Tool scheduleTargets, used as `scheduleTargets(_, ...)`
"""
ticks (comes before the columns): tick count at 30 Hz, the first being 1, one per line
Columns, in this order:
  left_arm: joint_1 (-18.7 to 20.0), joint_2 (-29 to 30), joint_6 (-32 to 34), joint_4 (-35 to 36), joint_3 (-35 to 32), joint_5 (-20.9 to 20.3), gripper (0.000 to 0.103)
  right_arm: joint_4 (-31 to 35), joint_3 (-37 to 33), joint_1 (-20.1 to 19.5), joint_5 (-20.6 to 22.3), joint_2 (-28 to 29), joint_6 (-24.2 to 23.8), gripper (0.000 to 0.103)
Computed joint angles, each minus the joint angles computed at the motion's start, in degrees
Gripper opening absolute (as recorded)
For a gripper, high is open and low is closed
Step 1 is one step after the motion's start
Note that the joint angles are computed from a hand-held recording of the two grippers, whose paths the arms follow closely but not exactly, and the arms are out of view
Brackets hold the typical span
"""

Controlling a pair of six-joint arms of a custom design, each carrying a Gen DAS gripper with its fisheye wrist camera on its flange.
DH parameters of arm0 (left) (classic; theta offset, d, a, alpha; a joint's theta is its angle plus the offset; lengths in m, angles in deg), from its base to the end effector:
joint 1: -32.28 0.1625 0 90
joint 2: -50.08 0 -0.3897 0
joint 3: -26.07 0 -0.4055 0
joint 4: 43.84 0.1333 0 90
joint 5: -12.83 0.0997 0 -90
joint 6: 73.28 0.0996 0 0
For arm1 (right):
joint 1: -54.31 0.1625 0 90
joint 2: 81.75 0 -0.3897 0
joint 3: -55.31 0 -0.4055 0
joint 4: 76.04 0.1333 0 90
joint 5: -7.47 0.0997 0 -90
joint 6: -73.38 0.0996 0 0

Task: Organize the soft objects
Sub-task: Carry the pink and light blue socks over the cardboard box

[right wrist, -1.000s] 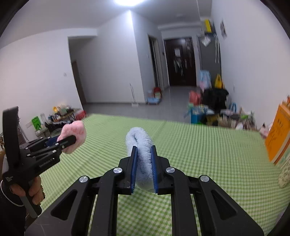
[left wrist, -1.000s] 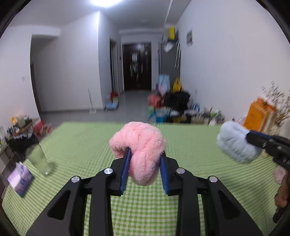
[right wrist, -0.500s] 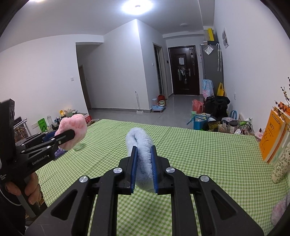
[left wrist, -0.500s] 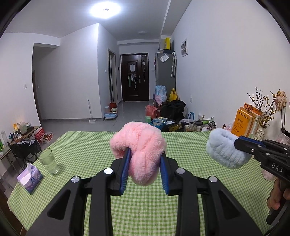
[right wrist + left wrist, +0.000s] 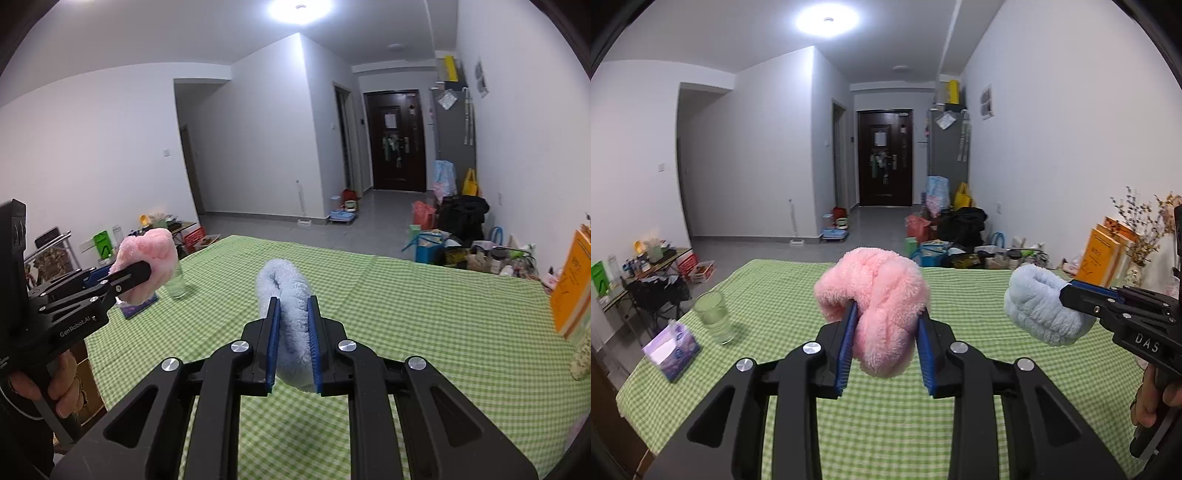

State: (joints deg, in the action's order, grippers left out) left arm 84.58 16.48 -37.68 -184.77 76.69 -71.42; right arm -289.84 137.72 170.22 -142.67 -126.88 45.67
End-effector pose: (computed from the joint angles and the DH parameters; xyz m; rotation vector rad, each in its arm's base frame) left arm -0.4067 -0.7604 0.2328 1.7086 2.3714 -0.8935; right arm 0.3276 -0.5670 0.2896 -0.0569 -1.8369 1.5038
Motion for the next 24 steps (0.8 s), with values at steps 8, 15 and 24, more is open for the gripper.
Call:
scheduleTargets(8,3.54,1.01,-1.30,0.09,-5.04,4.81,0.028,11.09,-4.78,-2.38,8.40,3.02,4.63,0.015)
scheduleTargets(15,7.82,-1.26,-1.68,-5.72,-5.40,12.57,0.028,26.80,-16.62,-4.24,19.67,11.48,7.43,0.015)
scheduleTargets(24,14.50,-6.57,-2.93,-15.96,-3.37,27.41,0.028,51.89,-45.65,-4.71,34.47,30.53,7.16,0.015)
